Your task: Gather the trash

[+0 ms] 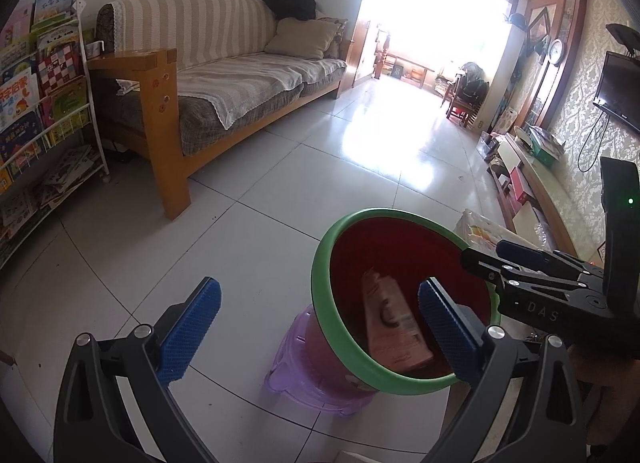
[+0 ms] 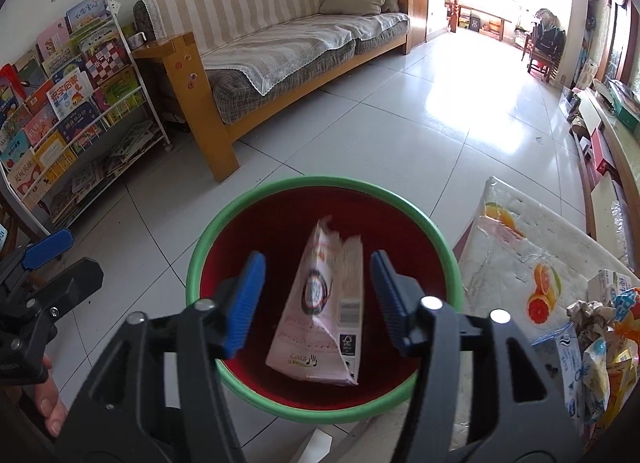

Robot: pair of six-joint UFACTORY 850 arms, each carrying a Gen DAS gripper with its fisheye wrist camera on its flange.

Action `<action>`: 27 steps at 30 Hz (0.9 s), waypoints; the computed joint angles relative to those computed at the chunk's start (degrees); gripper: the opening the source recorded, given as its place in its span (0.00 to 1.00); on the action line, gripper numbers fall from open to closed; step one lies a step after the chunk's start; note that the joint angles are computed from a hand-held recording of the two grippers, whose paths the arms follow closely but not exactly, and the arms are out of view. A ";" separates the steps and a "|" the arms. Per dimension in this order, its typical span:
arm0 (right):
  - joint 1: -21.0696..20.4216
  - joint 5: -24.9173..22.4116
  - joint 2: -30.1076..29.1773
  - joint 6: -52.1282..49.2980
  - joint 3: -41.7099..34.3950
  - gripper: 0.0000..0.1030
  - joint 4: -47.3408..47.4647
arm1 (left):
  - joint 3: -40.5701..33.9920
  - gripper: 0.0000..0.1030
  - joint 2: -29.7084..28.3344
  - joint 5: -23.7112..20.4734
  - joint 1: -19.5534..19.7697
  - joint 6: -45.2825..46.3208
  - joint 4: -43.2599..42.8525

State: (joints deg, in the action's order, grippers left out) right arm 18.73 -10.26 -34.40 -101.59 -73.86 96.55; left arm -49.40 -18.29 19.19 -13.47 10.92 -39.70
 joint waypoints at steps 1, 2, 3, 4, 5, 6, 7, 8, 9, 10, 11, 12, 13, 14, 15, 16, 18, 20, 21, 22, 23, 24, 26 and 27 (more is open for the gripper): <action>-0.07 0.03 0.54 -1.97 0.50 0.67 1.72 | 0.21 0.92 0.26 0.18 -0.13 -0.01 -0.23; -0.20 0.06 1.18 -4.01 1.12 0.72 3.61 | 0.31 0.92 0.43 0.35 -0.26 0.01 -0.44; -0.36 0.13 2.09 -7.96 2.06 0.79 7.48 | 0.38 0.92 0.61 0.49 -0.45 0.06 -0.66; -0.55 0.02 3.25 -13.39 3.32 0.82 12.80 | 0.58 0.92 0.86 0.68 -0.64 -0.04 -0.64; -0.81 -0.13 4.37 -19.15 4.59 0.86 18.37 | 0.56 0.92 0.98 0.78 -0.82 -0.03 -0.62; -1.07 -0.28 5.70 -25.06 6.05 0.92 24.01 | 0.52 0.92 1.14 0.93 -1.23 0.18 -0.89; -1.43 -0.60 7.01 -30.02 7.53 0.94 28.55 | 0.39 0.92 1.24 0.97 -1.69 0.46 -1.14; -1.86 -1.07 8.35 -34.34 9.08 0.95 32.34 | 0.20 0.92 1.31 0.97 -2.25 0.92 -1.50; -2.25 -1.41 9.61 -38.41 10.60 0.95 35.77 | -0.04 0.92 1.33 0.90 -2.80 1.38 -1.75; -2.53 -1.54 10.71 -42.16 11.93 0.95 38.87 | -0.20 0.92 1.38 0.80 -3.27 1.76 -1.83; -2.95 -1.67 11.92 -45.34 13.40 0.95 41.27 | -0.48 0.92 1.37 0.73 -3.91 2.44 -2.28; -3.39 -1.73 12.94 -47.80 14.64 0.95 43.14 | -0.80 0.92 1.32 0.65 -4.61 3.04 -2.73; -3.98 -1.86 14.03 -48.79 15.96 0.95 43.76 | -1.14 0.92 1.25 0.53 -5.38 3.72 -3.34; -4.73 -2.17 15.05 -48.26 17.22 0.95 43.13 | -1.54 0.92 1.12 0.36 -6.14 4.29 -3.78; -5.61 -2.57 16.16 -47.40 18.57 0.95 42.33 | -1.82 0.92 1.11 0.30 -6.99 5.09 -4.41; -6.48 -2.78 17.19 -46.53 19.80 0.95 41.47 | -2.19 0.92 0.99 0.27 -7.86 5.99 -5.16; -8.43 -3.14 19.30 -45.27 22.24 0.95 40.19 | -3.12 0.92 0.53 -0.11 -9.47 7.42 -6.54; -10.84 -4.03 21.34 -44.15 24.70 0.95 39.25 | -4.26 0.92 -0.11 -0.62 -11.03 9.54 -8.47; -12.20 -4.24 22.32 -44.50 25.87 0.95 39.64 | -4.87 0.92 -0.56 -0.91 -11.83 10.57 -9.37; -13.48 -4.37 23.15 -44.65 26.82 0.95 39.84 | -5.47 0.92 -1.07 -1.25 -12.63 11.26 -10.06; -14.91 -4.55 23.96 -45.01 27.93 0.95 40.12 | -6.18 0.92 -1.65 -1.63 -13.46 12.21 -11.09; -16.34 -4.81 24.81 -46.08 29.26 0.95 40.94 | -6.85 0.92 -2.21 -1.97 -14.37 12.92 -11.88; -19.38 -5.31 26.03 -47.63 31.31 0.95 41.65 | -8.60 0.92 -3.64 -2.73 -16.07 15.52 -14.30; -20.94 -5.70 26.61 -48.74 32.42 0.95 42.10 | -9.59 0.92 -4.42 -3.02 -16.96 17.31 -15.68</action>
